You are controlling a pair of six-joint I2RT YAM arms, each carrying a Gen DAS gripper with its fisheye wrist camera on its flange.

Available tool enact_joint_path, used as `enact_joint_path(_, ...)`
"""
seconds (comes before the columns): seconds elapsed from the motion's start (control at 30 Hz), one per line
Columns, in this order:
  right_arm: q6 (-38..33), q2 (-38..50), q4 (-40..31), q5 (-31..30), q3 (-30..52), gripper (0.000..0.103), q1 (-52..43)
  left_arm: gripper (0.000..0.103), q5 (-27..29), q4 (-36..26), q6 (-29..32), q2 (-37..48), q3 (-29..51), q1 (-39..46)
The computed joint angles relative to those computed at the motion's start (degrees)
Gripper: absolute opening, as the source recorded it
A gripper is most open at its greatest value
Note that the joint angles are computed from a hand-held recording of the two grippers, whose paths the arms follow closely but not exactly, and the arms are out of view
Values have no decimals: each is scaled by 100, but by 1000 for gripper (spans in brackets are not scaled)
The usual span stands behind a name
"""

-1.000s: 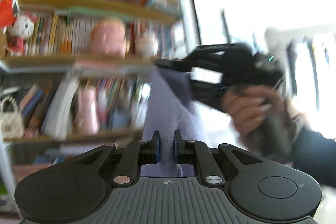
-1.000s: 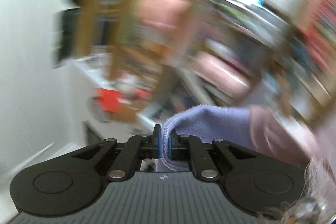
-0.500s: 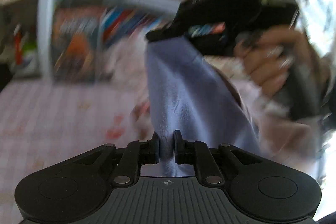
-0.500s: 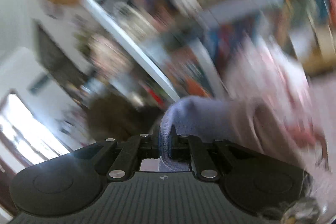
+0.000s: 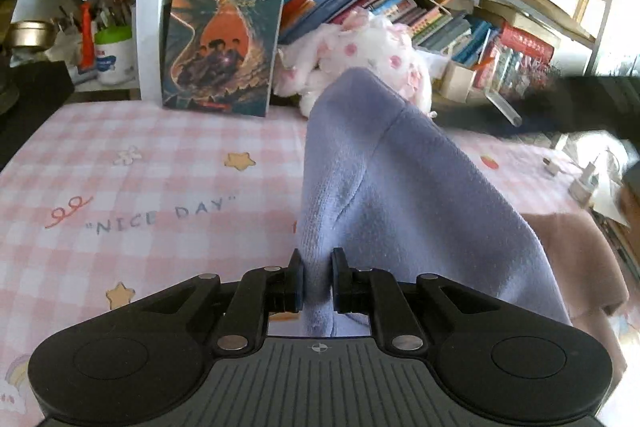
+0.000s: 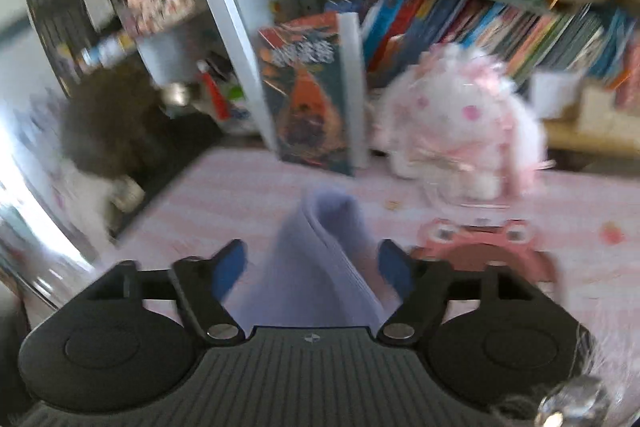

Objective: Fold clothes

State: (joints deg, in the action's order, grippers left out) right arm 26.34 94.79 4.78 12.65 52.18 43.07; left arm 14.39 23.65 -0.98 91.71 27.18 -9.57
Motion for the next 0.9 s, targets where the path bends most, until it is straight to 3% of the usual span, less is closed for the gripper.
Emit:
enact_joint_path(0.07,-125,-279,-152,532,-407,97,224,12,70,33,-48,56,17,57)
enact_joint_path(0.2,91,-859,-476,1382,-1337,103,688,14,4,-22,109,17,-116,53)
enact_joint_path(0.23,273,-932,-504,1604,-1551,103,825,20,-74,-106,158,-30,-150,45)
enact_joint_path(0.43,1749,-976,-1190,2760,-2311,103,1701,24,-86,-407,275,-886,-671,387)
enact_joint_path(0.63,3598,-975,-2138,2884,-2602,103,2354,37,141,-868,288,-2219,-1284,306)
enact_joint_path(0.77,4166,-1247,-2177,2729,-2865,103,2581,39,186,-977,60,-2355,-1391,-545)
enact_joint_path(0.9,4269,-1422,-2377,2738,-2891,103,2615,39,-368,-797,-45,-1973,-1239,-1931)
